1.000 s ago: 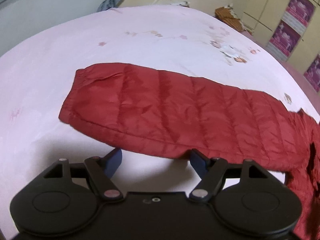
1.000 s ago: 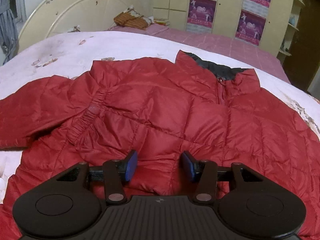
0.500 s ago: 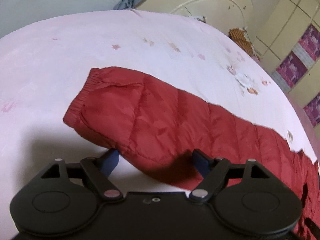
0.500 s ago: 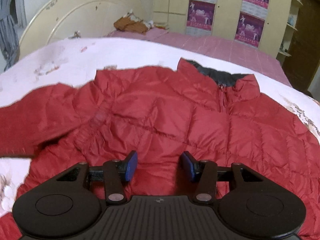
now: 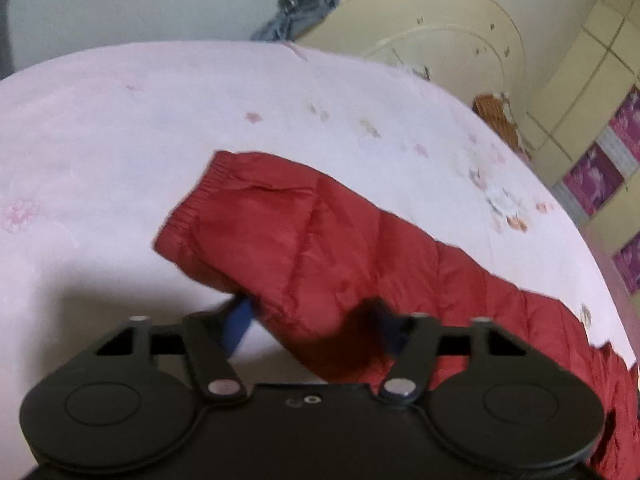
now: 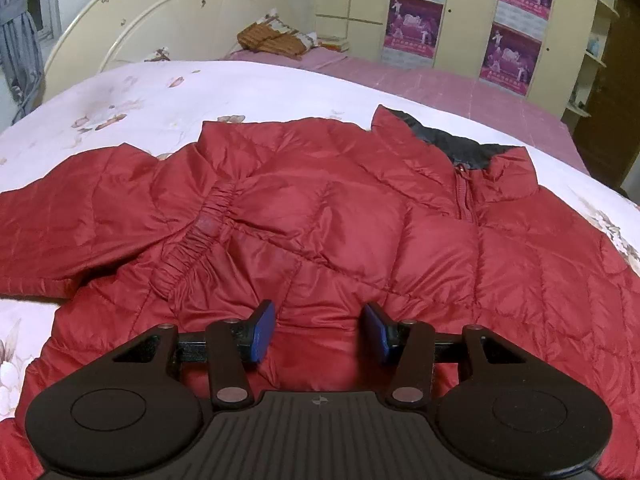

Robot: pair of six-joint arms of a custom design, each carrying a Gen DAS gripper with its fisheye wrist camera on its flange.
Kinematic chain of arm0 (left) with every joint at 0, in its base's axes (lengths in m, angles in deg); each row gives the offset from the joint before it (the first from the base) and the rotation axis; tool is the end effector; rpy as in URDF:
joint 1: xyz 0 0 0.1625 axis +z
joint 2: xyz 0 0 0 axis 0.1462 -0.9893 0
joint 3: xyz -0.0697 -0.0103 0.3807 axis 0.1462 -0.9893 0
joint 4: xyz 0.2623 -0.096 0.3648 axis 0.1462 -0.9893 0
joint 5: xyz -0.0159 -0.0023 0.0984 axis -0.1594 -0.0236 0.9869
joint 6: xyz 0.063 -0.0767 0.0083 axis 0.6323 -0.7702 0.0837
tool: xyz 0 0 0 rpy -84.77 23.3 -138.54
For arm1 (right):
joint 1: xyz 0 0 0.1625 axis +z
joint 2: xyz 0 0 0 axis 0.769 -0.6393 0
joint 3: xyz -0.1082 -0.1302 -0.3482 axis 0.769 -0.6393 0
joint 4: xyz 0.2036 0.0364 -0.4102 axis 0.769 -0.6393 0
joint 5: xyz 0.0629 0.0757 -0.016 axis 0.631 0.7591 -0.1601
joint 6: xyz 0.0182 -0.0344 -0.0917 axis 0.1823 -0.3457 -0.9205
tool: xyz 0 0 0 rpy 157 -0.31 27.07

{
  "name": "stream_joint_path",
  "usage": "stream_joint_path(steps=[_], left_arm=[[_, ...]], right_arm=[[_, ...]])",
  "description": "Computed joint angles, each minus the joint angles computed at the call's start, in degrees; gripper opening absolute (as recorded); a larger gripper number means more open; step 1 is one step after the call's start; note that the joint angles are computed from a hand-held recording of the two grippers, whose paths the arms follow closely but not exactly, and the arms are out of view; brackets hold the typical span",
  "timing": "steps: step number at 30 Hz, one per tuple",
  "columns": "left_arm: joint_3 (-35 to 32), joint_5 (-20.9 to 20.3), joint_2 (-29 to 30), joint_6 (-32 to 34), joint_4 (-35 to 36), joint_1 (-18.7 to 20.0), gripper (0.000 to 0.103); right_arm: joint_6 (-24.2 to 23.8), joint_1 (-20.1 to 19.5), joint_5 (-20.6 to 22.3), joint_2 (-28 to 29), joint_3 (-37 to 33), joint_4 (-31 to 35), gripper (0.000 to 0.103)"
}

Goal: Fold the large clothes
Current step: 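Close the left tool on the other sleeve cuff and lift it, then carry the sleeve across the jacket body with the left tool, release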

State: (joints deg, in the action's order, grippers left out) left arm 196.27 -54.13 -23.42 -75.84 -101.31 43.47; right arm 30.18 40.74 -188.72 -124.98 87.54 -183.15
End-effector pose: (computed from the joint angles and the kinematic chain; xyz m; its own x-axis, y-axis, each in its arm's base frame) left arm -0.0124 -0.3803 0.1862 -0.7254 -0.6142 -0.3107 -0.0432 0.4912 -0.8700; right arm 0.0914 -0.4408 0.0995 -0.7105 -0.0687 0.7003 -0.5082 0.7384 -0.4432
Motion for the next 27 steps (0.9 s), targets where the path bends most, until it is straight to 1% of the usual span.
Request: stream_joint_path(steps=[1,2,4,5,7,10,11,12,14,16,20,27], left_arm=[[0.2,0.4,0.1,-0.1,-0.6,0.0,0.044],[0.4,0.8,0.3,0.5,-2.0,0.0,0.034],[0.6,0.9,0.7,2.5,-4.7,0.1,0.021],[0.6,0.7,0.9,3.5,-6.1,0.2,0.016],[0.6,0.9,1.3,5.1,-7.8,-0.4,0.01],[0.6,1.5,2.2,9.4,-12.0,-2.7,0.008],[0.4,1.4,3.0,12.3,-14.6,-3.7,0.008],[0.1,1.1,3.9,14.8,-16.7,-4.6,0.008],[-0.8,-0.3,5.8,20.1,-21.1,-6.2,0.008],[-2.2,-2.0,8.9,25.6,-25.7,-8.2,0.008],[-5.9,-7.7,15.8,34.0,-32.5,-10.5,0.008],[-13.8,-20.7,31.2,44.2,-39.5,-13.2,0.008]], right_arm=[[0.1,0.0,0.1,-0.1,0.0,0.1,0.049],[0.2,-0.1,0.2,-0.2,0.0,0.3,0.049],[0.2,0.0,0.0,0.0,0.0,0.1,0.049],[0.2,0.1,-0.1,0.0,0.0,0.1,0.049],[0.2,0.2,-0.2,0.0,0.0,0.2,0.049],[1.3,0.1,0.9,-1.0,0.7,-0.4,0.049],[1.6,0.0,1.5,-1.0,1.0,-1.9,0.049],[1.7,0.0,1.1,-0.7,1.0,-2.5,0.049],[1.7,-0.4,0.0,-0.2,0.6,-0.6,0.049],[1.5,-0.4,0.3,-0.4,0.6,-0.3,0.049],[4.8,-0.8,2.7,-4.1,2.4,0.4,0.049],[6.2,-1.5,3.0,-12.0,6.8,0.4,0.049]])
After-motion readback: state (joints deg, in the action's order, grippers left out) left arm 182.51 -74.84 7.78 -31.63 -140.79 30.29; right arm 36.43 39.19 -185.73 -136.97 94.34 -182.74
